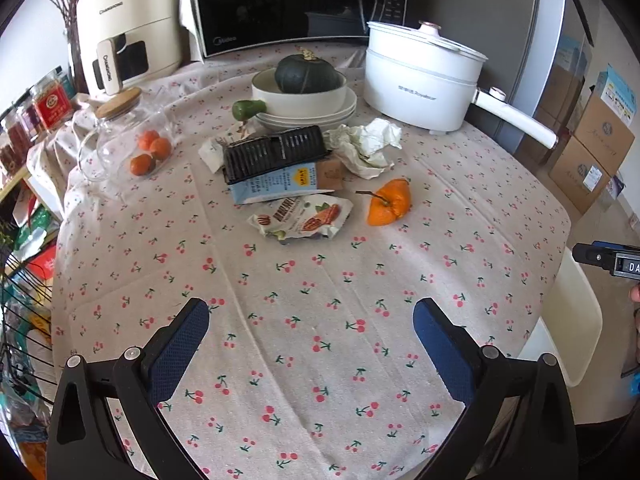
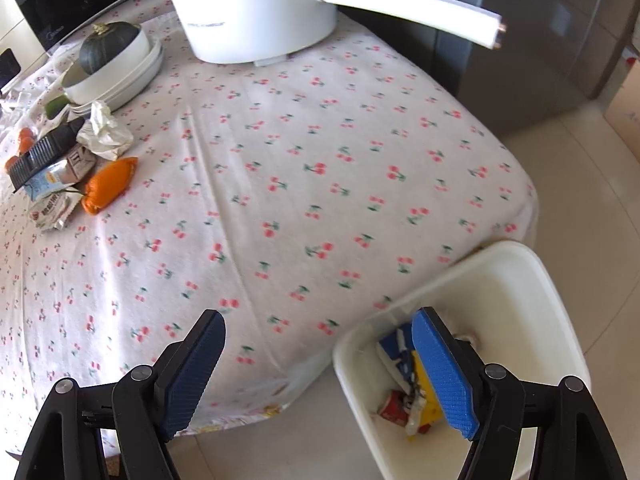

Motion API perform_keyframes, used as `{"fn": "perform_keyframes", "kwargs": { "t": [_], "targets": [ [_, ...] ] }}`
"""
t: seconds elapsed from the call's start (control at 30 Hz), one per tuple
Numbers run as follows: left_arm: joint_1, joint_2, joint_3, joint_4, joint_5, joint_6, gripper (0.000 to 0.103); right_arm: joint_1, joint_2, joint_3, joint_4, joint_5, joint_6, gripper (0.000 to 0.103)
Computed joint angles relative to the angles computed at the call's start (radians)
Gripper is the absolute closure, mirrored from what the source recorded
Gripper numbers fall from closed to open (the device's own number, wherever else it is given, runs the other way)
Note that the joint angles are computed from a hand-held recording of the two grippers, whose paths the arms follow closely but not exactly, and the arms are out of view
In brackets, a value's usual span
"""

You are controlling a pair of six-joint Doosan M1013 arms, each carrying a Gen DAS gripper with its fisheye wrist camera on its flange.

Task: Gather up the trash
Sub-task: 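Reach to the orange pepper and grasp it with the right tool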

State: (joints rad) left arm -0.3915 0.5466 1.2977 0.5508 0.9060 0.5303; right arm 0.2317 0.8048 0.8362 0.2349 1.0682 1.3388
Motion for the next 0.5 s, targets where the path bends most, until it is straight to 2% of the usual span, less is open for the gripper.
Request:
{"fn": "perform_keyframes", "kwargs": {
  "t": [0.33,0.5],
  "targets": [
    [0.066,-0.02,0.049,-0.034,0.031,-0.066,0.0,0.094,0.079,-0.1,0.015,0.032,0.026,0.022],
    [0.089,-0.034,0.081,-0.058,0.019,-0.093,0.0,0.126,0.13,-0.161,0.02,0.037,0.012,0.022]
  ]
}}
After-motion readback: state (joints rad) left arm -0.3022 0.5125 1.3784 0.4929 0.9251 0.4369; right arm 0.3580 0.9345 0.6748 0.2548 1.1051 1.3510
